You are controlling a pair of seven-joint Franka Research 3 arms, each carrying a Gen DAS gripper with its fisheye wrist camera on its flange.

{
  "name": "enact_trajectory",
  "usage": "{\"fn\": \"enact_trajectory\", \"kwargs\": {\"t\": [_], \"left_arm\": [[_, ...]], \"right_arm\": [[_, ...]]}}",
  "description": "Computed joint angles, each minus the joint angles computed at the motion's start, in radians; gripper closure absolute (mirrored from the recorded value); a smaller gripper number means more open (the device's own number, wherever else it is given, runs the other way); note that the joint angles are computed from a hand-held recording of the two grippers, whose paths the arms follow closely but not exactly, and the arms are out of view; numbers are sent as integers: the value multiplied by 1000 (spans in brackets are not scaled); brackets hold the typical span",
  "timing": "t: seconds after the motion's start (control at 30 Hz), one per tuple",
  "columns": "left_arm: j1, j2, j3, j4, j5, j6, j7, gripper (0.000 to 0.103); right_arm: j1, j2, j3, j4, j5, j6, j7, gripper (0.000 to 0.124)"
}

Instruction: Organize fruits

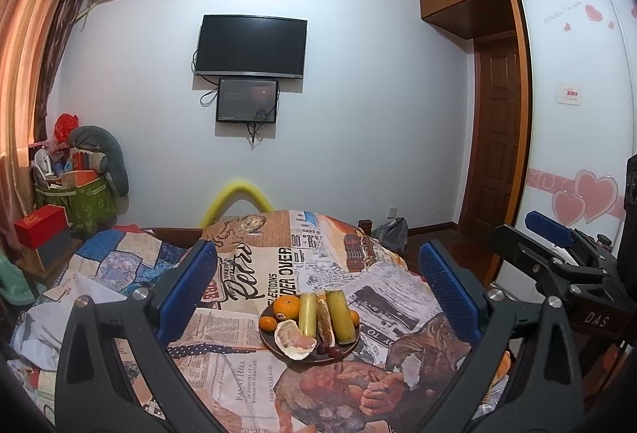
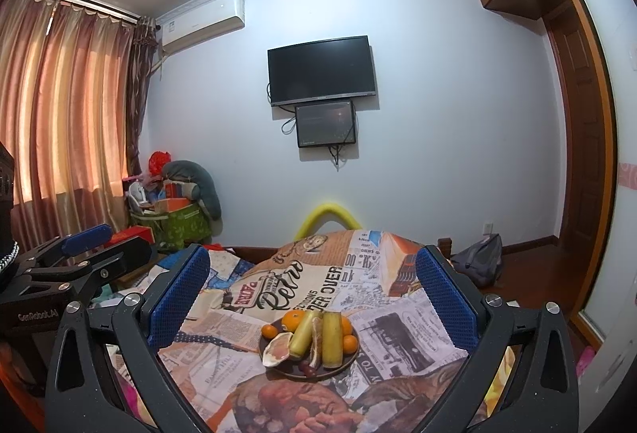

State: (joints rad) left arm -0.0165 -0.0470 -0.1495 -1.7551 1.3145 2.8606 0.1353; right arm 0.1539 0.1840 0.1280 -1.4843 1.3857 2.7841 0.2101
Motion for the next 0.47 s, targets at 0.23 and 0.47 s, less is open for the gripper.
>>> {"fn": "enact_trajectory", "kwargs": {"t": [0.23,0.47], "left_arm": [[2,-1,3,-3,-5,10,7,0],[2,6,3,3,-11,16,17,0]], "right_arm": [[0,9,3,13,-22,3,15,21],[-5,23,7,26,-43,3,35,21]]}}
